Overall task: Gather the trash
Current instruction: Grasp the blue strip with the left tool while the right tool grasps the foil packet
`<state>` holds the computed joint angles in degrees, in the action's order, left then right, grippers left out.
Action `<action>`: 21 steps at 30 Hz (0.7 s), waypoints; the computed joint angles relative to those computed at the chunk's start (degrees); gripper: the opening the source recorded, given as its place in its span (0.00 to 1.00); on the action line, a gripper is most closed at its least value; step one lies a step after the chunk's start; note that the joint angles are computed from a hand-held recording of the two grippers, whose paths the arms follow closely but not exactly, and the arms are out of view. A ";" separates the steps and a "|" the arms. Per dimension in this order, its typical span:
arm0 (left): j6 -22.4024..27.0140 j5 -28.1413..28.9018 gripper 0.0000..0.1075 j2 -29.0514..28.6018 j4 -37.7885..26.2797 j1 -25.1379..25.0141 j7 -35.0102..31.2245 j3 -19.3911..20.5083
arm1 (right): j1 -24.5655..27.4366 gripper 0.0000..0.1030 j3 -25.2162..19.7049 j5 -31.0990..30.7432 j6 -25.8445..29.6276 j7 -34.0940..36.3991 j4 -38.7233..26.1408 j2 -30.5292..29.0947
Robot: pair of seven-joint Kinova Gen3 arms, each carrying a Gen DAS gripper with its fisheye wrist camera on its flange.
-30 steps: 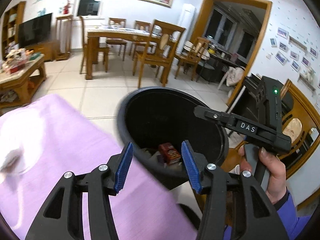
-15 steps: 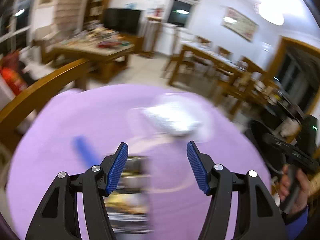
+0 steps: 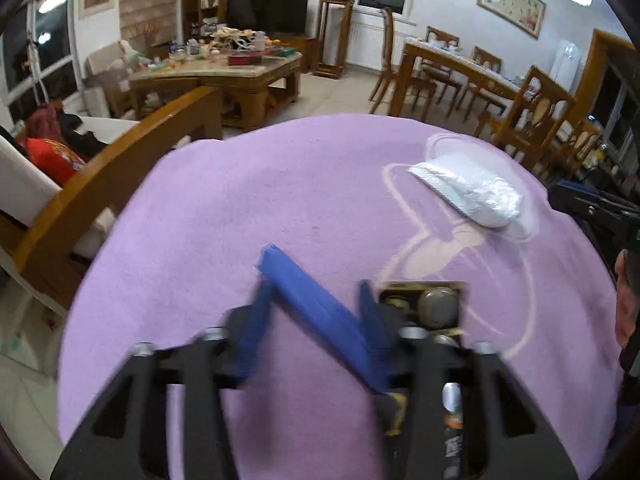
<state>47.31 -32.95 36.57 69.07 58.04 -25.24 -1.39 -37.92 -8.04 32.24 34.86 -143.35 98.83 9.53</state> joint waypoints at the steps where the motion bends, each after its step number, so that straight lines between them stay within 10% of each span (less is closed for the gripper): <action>1: -1.73 -0.13 0.10 -0.73 1.48 -0.72 0.30 0.49 | -0.17 0.85 -0.24 -0.04 1.47 0.89 -2.23 1.99; 11: -6.62 1.15 0.06 -2.06 4.19 -1.38 0.43 -0.25 | -2.77 0.85 2.20 -2.35 9.76 8.43 -15.68 14.61; 21: -15.99 -5.85 0.06 -4.84 10.41 2.05 8.60 -5.06 | -0.85 0.61 3.32 -8.77 -2.46 7.96 -7.71 9.14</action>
<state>31.31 -38.80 31.73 79.48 60.10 -16.64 -6.45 -38.76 -4.73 23.47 32.41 -135.39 91.12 18.67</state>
